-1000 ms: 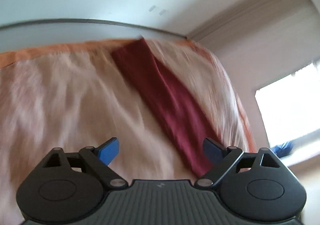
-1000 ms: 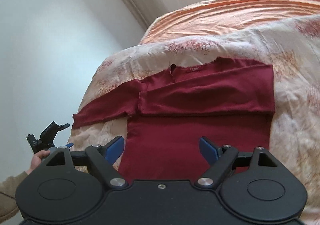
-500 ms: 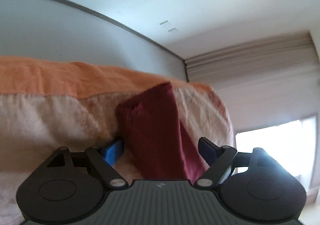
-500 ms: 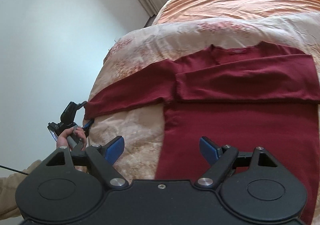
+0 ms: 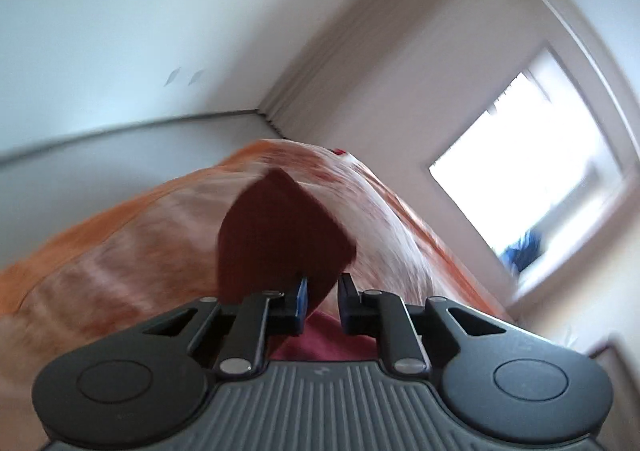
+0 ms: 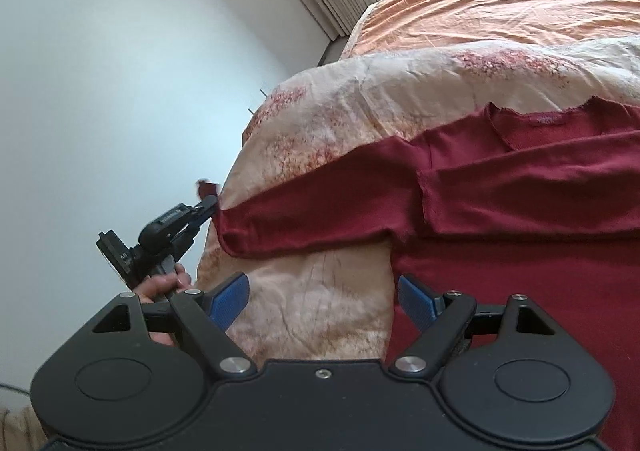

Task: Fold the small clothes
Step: 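Lift the hem with the left tool and fold it toward the collar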

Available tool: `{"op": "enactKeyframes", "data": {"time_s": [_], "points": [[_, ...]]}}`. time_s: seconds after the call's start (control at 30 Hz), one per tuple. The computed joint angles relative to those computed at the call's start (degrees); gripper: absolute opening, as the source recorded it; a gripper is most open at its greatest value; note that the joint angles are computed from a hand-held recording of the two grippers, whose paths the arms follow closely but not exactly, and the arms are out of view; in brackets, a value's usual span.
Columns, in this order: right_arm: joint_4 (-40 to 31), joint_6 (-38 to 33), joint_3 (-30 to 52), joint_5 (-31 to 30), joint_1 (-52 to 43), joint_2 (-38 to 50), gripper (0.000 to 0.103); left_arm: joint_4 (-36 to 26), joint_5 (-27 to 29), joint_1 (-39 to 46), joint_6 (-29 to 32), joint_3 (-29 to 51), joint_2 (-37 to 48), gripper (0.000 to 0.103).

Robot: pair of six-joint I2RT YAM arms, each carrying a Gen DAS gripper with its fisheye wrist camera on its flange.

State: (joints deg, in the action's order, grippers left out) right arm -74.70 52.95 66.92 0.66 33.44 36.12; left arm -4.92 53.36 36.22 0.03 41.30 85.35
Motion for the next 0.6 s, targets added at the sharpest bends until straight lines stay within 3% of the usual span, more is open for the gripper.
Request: {"op": "enactKeyframes", "data": {"time_s": [0.1,0.13,0.23,0.3,0.33,0.43,0.6], "points": [[0.19,-5.31,0.64,-4.58,-7.01,0.63,0.084,0.31,-4.77,-4.25,1.98,-0.67,0.30,0.017],[-0.14,-6.21,1.05,-5.28,-8.40,0.54,0.084,-0.54,-4.91,-5.55,3.52,-0.51,0.86,0.011],[-1.35,-11.86,1.03,-12.04,-18.40,-0.54,0.084,-2.64,0.38,-8.18,9.60,-2.71,-2.01,0.011],[-2.01,-15.94,0.31,-16.80,-24.96,-0.62,0.084,0.43,-0.87,-9.81,7.80,-5.78,-5.35,0.013],[-2.12,-16.53,0.03,-17.32,-25.88,-0.41,0.084,3.44,-4.48,-10.38,5.51,-7.72,-7.24,0.014],[-1.28,-16.91,-0.66,-18.40,-26.78,-0.46,0.084,10.11,-19.08,-12.44,3.39,-11.04,-9.53,0.031],[-1.47,-15.97,-2.93,-18.94,-27.16,-1.84,0.084,10.59,-27.16,-13.81,11.33,-7.18,-2.68,0.031]]}}
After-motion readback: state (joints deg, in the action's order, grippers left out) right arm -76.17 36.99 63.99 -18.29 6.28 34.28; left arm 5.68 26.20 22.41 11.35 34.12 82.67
